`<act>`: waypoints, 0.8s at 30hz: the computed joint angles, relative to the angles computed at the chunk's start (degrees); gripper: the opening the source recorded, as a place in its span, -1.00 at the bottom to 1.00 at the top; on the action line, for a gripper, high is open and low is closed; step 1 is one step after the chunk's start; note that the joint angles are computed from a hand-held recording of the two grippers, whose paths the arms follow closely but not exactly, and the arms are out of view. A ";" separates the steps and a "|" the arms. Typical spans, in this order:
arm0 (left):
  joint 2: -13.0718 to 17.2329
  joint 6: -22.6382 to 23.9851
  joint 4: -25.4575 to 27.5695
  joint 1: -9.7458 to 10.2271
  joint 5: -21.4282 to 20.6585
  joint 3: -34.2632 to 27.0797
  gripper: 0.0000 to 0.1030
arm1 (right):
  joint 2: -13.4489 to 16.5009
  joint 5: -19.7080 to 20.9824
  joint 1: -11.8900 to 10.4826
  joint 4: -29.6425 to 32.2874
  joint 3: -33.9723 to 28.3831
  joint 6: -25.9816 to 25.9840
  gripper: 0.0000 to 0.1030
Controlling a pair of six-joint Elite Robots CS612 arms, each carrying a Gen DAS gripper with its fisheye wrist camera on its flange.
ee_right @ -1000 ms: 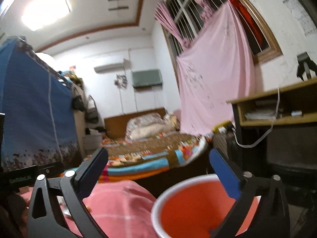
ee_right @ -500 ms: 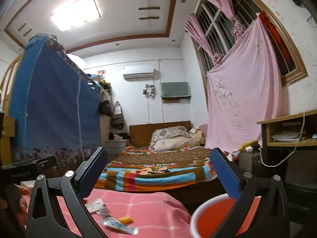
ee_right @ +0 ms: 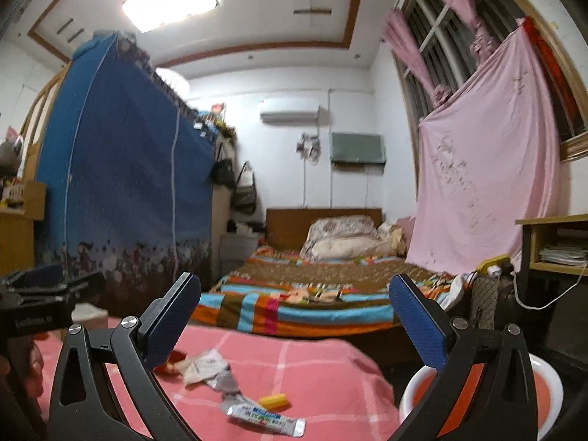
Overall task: Collect trash
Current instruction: 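Move both tools back over the table, then grasp the paper cup with the left tool while the right tool grasps a grey scrap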
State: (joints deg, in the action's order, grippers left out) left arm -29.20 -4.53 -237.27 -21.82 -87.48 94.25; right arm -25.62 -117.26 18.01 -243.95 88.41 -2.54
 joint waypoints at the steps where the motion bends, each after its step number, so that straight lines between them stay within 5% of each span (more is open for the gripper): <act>1: 0.08 0.34 0.22 0.10 -0.32 -0.23 0.72 | -0.27 0.76 -0.15 2.11 0.10 0.47 1.00; 6: 0.07 0.48 4.35 1.06 -4.04 -1.55 0.70 | -2.13 6.85 -1.62 15.15 1.03 4.96 0.96; 9: -0.41 -0.75 10.06 1.69 -6.54 -2.22 0.69 | -2.79 9.21 -2.05 20.05 1.18 6.32 0.58; 16: -1.18 -1.23 23.91 2.27 -10.73 -4.04 0.39 | -4.42 15.87 -3.26 36.35 0.44 9.07 0.21; 24: -1.85 1.77 38.74 1.94 -12.74 -6.17 -0.02 | -4.95 20.14 -3.75 42.52 0.05 8.67 -0.24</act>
